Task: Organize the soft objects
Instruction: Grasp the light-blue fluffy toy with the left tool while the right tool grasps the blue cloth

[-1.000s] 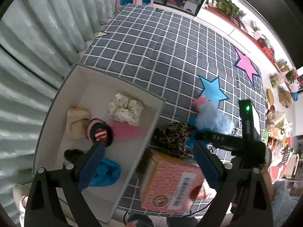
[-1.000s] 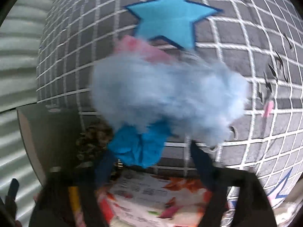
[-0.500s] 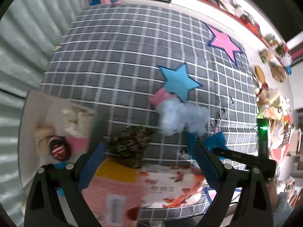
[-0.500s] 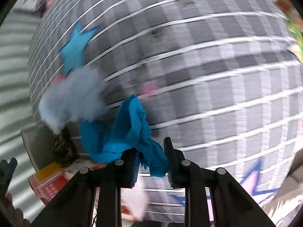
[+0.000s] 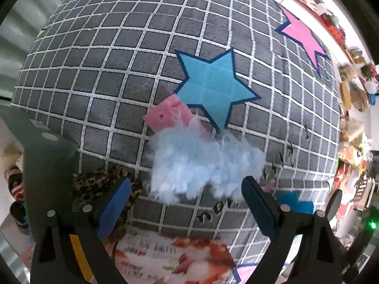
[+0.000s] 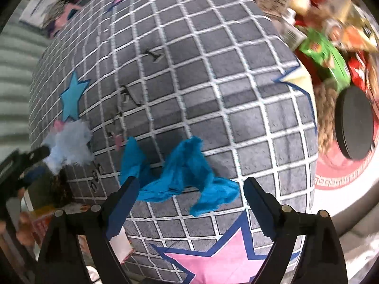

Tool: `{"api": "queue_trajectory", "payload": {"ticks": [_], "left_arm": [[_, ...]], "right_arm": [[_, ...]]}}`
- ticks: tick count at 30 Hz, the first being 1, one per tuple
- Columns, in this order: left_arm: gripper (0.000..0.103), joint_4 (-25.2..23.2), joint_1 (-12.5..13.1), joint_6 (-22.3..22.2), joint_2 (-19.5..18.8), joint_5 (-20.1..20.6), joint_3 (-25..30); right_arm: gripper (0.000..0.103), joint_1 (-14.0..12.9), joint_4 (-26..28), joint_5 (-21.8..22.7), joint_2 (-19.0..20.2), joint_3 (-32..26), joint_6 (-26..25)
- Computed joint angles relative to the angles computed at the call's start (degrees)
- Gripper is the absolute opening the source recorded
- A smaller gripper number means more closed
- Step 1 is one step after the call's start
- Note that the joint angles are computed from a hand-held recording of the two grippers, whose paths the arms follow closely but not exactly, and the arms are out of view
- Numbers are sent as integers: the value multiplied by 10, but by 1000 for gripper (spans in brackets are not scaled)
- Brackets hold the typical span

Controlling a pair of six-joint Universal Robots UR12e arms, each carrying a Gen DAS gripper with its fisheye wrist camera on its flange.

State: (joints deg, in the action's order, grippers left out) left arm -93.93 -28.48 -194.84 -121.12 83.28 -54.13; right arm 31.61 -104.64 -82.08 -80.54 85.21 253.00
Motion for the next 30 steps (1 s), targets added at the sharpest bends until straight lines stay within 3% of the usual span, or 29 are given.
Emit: {"api": "queue_trajectory", "payload": {"ticks": [5, 7, 9, 10, 12, 13, 15, 17, 18, 19, 26, 30], "left_arm": [[96, -20, -2, -11, -15, 9, 7], [92, -22, -7, -16, -18, 32, 8], [70, -19, -11, -5, -19, 43, 8], [66, -17, -11, 3, -20, 38, 8], [44, -8, -15, 25, -18, 31, 4], [38, -5, -17, 32, -19, 28, 5], [18, 7, -21, 48, -17, 26, 1], [15, 20, -20, 58, -13, 8, -6], [14, 24, -20, 58, -12, 2, -6], [14, 30, -17, 59, -9, -4, -8], [13, 57, -4, 84, 9, -37, -9], [13, 62, -3, 99, 16, -45, -11]], "right_arm": [[91, 4, 32, 3, 28, -28, -67], [91, 6, 41, 9, 43, -39, -84], [91, 7, 55, 11, 57, -49, -102], [91, 10, 59, 11, 66, -56, -106], [91, 12, 71, 13, 75, -66, -111], [90, 12, 73, 15, 77, -67, -109], [77, 13, 69, 14, 82, -70, -102], [54, 16, 93, -7, 88, -84, -116], [31, 16, 85, -10, 85, -82, -129], [23, 14, 73, 2, 90, -86, -133], [23, 4, 7, 33, 62, -49, -88], [23, 1, -5, 36, 50, -40, -79]]}}
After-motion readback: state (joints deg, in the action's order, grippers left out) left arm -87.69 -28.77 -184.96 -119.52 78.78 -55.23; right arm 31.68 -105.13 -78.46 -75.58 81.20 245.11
